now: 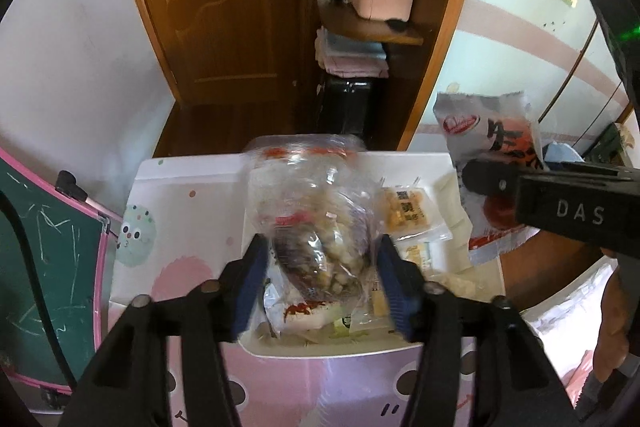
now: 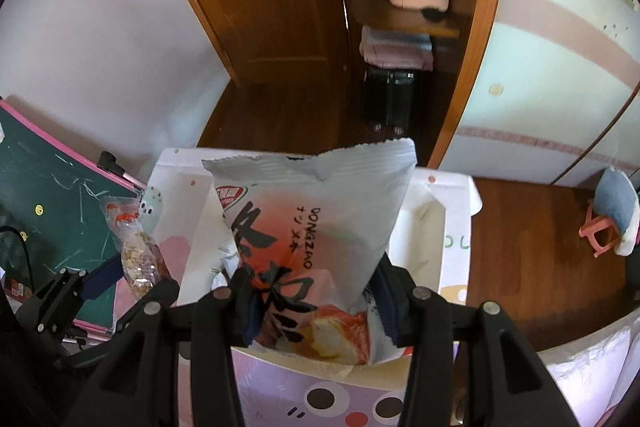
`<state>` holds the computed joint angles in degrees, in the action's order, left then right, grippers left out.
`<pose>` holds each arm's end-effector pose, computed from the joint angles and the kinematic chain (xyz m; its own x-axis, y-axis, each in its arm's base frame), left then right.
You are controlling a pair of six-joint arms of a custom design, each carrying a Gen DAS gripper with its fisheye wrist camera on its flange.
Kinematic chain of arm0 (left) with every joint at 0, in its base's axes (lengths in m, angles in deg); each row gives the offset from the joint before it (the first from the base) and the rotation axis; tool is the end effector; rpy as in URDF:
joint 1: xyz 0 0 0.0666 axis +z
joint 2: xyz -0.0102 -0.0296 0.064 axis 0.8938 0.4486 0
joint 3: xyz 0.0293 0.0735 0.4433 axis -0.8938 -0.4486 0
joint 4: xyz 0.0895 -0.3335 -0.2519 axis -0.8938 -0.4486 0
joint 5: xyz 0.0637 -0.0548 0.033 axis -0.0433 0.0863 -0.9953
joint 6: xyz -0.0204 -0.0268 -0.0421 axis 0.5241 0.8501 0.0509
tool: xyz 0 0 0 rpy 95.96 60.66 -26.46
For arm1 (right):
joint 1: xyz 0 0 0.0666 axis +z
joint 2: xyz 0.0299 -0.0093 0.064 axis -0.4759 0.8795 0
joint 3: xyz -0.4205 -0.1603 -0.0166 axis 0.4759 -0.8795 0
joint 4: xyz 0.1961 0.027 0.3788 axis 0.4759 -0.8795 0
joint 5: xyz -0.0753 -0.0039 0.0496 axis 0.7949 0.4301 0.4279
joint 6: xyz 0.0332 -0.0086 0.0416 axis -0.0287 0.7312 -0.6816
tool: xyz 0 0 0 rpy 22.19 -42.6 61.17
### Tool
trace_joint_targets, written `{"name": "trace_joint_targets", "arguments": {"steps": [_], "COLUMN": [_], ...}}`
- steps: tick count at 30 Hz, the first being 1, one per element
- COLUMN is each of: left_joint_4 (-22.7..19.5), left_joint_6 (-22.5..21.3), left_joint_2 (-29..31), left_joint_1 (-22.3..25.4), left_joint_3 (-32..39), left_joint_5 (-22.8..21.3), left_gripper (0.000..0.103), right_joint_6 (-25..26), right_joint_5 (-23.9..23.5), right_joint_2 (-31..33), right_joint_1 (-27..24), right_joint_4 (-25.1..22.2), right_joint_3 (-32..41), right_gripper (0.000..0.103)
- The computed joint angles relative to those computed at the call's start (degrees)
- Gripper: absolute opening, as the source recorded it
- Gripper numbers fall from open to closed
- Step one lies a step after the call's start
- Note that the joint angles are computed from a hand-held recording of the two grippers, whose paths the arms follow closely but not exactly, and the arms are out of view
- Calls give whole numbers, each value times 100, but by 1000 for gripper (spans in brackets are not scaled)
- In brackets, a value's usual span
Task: Organize snacks
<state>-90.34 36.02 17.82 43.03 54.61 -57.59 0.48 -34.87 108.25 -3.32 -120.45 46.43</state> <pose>0.5487 -0.2041 0.4754 -0.8169 0.2634 -0.5131 0.3225 0.9461 -0.0278 0.5541 0.2548 0.4743 -0.9110 0.1453 -0.3861 0.1067 0.9871 0.1196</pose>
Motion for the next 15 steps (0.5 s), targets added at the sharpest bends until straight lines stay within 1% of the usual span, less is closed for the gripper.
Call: {"name": "trace_joint_targets", "arguments": {"steps": [1,2,3,5,7,15], "left_joint_4": [16,61,132,184,72,22], "left_joint_6": [-1,2,10,-11,12,54], "left_joint_2": [34,33,42,56,133,81], "left_joint_1": [-6,-10,-23,-29,-32,-71], "left_joint_3": [-7,-42,-80,-142,-115,-200], "left_joint_5": [-17,-52,-116,-168,-162,-153], "left_gripper": [81,93,95,95,95,95], "right_joint_6": [-33,-60,-84,-132,-178,-292], "right_joint_5": [-52,-91,-93,-102,-129,-207], "right_joint_2": [31,45,35,-2,-27,-42], "right_joint_1": [-9,-15,-9,-2,-2,-37], "right_joint_4": [-15,16,60,223,314,325], "right_joint_3": [-29,-74,-127,-259,-359,-464], "right_gripper": [49,52,55,68,72,72]}}
